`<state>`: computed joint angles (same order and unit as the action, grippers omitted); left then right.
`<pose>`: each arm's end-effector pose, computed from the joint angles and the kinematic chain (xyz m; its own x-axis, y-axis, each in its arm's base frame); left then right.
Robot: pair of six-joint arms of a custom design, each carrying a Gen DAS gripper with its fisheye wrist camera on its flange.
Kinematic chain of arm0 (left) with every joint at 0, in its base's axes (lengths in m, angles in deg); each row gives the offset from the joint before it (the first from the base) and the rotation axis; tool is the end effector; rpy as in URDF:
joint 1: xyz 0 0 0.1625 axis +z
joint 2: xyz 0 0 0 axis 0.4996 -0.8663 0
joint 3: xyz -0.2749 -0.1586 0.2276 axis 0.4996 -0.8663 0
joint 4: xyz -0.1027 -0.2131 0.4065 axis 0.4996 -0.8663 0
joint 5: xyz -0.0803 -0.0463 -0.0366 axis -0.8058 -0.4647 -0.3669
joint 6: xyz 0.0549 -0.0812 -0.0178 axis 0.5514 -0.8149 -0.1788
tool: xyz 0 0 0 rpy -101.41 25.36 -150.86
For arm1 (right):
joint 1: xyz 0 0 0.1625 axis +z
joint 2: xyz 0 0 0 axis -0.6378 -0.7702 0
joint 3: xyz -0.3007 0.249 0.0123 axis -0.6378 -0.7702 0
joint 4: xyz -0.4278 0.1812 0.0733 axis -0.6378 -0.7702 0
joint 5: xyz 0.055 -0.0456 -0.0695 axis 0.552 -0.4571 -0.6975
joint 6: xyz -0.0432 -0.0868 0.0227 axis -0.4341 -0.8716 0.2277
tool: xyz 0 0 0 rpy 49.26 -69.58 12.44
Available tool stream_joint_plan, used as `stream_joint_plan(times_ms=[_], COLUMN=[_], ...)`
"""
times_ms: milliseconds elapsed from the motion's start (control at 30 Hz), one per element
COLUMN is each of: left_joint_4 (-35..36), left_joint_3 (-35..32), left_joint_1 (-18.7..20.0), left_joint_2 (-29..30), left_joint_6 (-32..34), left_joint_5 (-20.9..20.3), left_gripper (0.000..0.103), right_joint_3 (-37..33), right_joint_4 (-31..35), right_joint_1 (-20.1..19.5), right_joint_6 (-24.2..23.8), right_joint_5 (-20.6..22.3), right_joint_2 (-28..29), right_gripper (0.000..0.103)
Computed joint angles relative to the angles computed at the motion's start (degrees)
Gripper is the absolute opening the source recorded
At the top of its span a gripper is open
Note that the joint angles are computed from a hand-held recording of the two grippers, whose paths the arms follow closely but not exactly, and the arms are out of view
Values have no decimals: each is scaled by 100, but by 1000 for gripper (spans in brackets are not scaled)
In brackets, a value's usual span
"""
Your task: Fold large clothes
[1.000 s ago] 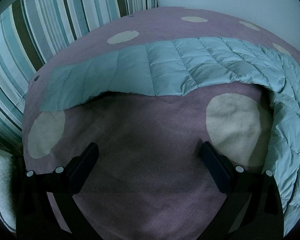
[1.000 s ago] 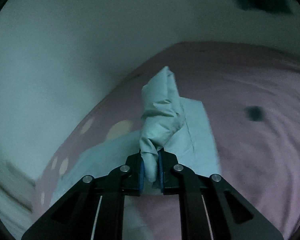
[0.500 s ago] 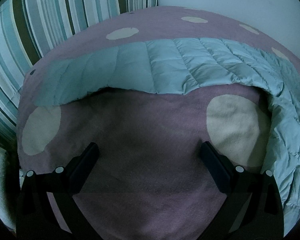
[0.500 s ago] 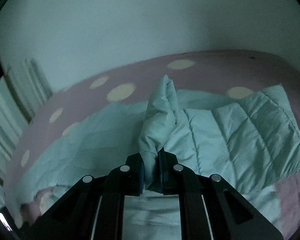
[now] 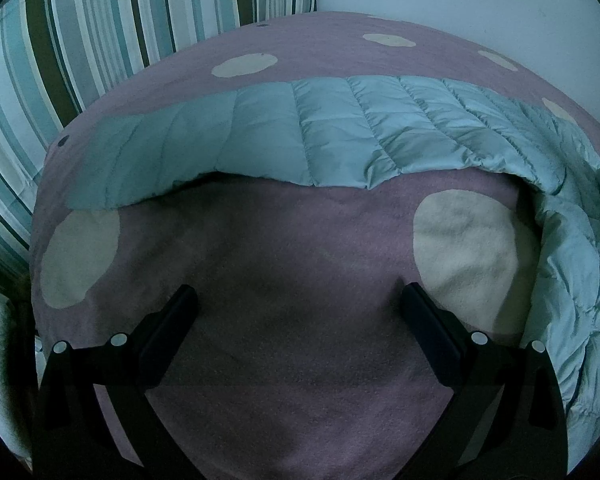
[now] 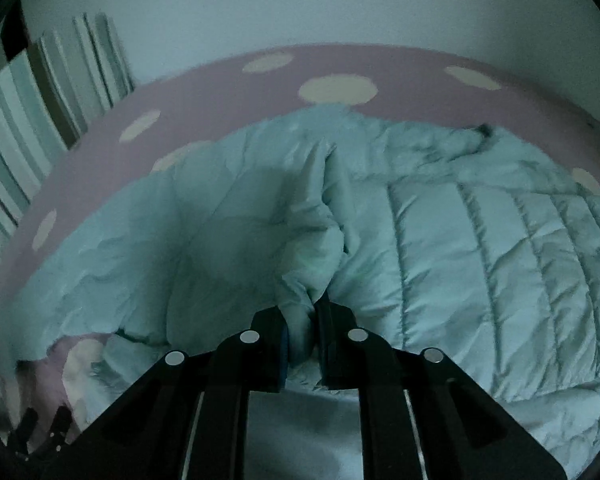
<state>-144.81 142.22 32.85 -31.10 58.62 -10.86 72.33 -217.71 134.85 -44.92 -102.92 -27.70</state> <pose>-0.0587 -0.6086 0.1772 -0.5801 -0.4040 -0.7073 0.2017 0.7701 -0.6052 0.1574 -0.8281 0.0872 -0.8301 0.0252 0.5571 -0.2962 0.8265 -0.4787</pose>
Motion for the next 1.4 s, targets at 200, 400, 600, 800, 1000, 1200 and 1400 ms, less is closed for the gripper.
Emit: stream_joint_plan(times_ms=[200, 400, 600, 800, 1000, 1200, 1400], left_joint_4=[0, -6, 1, 6, 22, 28, 20], left_joint_3=[4, 4, 4, 5, 6, 18, 26], left_joint_1=[-2, -1, -7, -7, -12, -19, -20], left_joint_2=[-4, -5, 3, 1, 4, -7, -19], left_joint_6=[-2, 3, -19, -20, -33, -46, -42], left_joint_5=[-4, -7, -10, -7, 1, 4, -4], left_gripper=[101, 101, 101, 101, 101, 101, 101], right_joint_3=[140, 1031, 2105, 2349, 2175, 2123, 2027], right_joint_4=[138, -263, -987, -1434, -858, -888, -1160], right_joint_1=[41, 42, -311, -1019, -1464, -1502, -1400], right_joint_6=[-216, -365, -46, 539, 741, 569, 662], right_joint_5=[440, 923, 1090, 447, 175, 127, 225], right_joint_2=[-76, -784, -1978, -2676, -2587, -2418, -2526], right_gripper=[60, 60, 55, 25, 24, 23, 24])
